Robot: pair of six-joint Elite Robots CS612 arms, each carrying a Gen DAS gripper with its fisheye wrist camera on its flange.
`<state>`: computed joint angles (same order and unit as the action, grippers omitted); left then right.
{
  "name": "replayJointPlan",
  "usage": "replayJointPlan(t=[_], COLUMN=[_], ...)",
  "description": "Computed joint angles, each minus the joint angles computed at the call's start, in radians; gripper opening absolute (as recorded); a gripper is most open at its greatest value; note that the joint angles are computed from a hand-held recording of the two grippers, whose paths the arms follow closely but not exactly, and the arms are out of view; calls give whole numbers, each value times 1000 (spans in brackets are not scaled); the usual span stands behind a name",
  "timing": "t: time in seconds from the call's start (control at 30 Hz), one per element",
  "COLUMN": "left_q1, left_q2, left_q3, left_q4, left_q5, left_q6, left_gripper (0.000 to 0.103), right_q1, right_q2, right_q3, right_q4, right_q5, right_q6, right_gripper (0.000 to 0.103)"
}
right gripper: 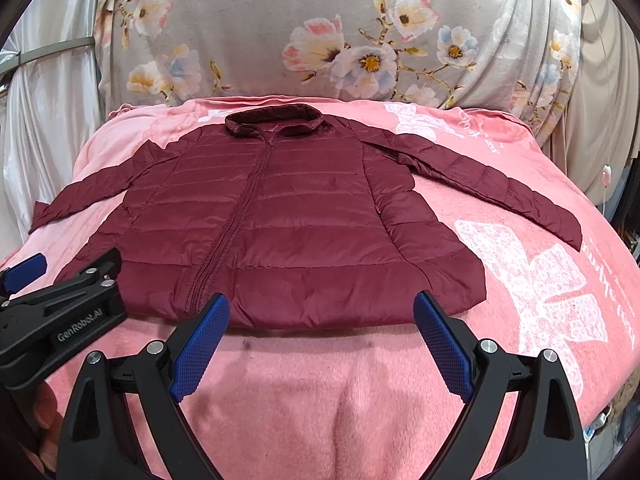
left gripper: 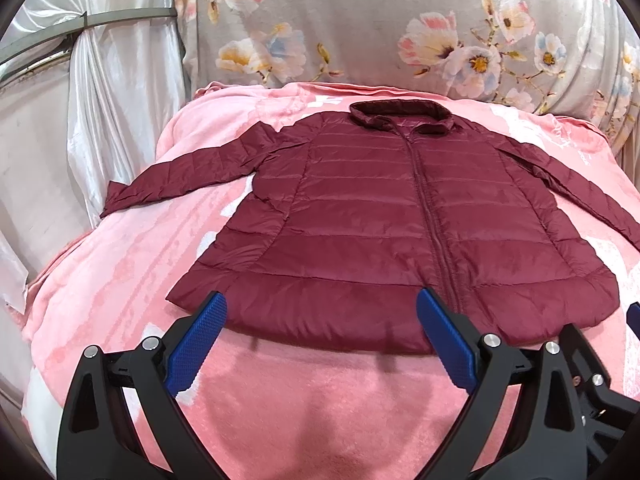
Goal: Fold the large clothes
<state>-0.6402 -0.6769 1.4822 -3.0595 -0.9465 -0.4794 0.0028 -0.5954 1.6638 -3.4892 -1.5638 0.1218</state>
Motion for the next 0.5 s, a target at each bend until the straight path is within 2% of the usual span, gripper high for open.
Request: replayJointPlan(t=[0.27,0.37,0.5], left_q1=[13,16,20], left_q2=[3,6,13], left_q3=[-20,-29,-48], left_q4=[64,85,101], left_q5=[31,31,25], left_q6=[-39,-48,-50], left_gripper=[93,93,93], right_q1=[-9,-17,-24], right_q2=[11,6,26], right_q3=[-34,-45,-72], right_q4=[45,84,82], right_q5=[16,54,47], right_q6=[-1,-14,-13], right_gripper=[92,92,92])
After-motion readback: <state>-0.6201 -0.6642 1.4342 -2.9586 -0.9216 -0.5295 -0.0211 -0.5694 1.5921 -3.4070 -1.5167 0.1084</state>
